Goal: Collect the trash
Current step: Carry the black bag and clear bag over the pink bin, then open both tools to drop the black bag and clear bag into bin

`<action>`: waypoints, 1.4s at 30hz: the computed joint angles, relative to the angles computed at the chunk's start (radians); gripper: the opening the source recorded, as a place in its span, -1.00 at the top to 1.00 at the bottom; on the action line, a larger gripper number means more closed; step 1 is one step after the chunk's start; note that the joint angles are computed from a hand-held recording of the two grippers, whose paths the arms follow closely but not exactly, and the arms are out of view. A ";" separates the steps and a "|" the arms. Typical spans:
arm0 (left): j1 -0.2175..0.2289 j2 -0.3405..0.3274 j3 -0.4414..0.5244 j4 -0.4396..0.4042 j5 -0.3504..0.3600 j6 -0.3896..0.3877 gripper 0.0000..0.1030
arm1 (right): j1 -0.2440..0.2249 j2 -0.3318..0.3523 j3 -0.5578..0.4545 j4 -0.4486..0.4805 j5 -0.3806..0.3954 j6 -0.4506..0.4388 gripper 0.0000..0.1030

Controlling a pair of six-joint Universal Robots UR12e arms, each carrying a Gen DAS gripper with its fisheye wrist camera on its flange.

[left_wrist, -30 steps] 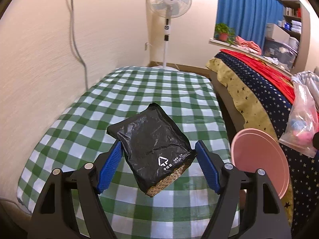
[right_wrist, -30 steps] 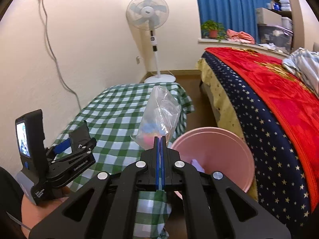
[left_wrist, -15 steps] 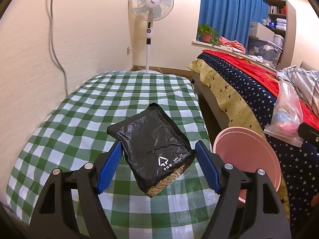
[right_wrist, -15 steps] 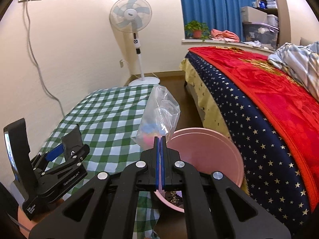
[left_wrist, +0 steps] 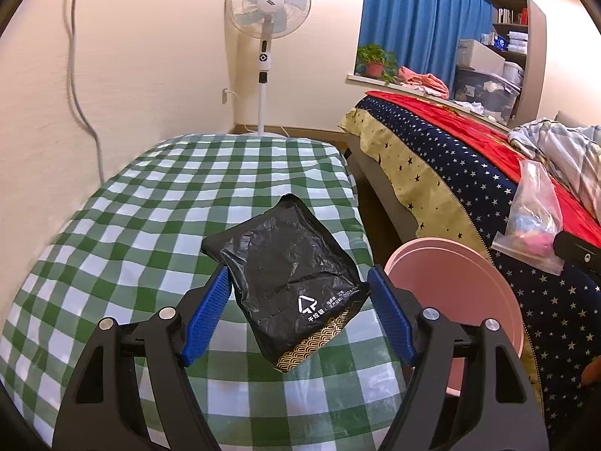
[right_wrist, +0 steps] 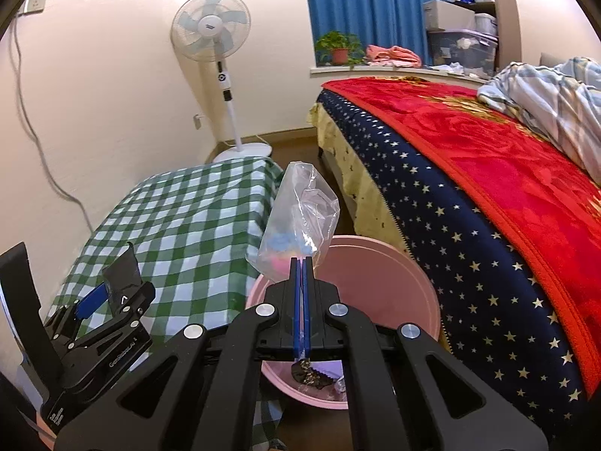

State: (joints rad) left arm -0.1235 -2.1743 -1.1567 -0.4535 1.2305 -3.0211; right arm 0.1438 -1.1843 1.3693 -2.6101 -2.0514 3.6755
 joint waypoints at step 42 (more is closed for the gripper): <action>-0.053 -0.035 0.038 -0.108 -0.256 0.168 -0.47 | -0.045 -0.035 0.042 0.132 -0.043 0.186 0.69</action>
State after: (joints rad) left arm -0.1762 -2.2090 -1.1187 -0.5619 0.9750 -2.8531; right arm 0.0985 -1.2190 1.4117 -2.4778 -2.0944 3.8611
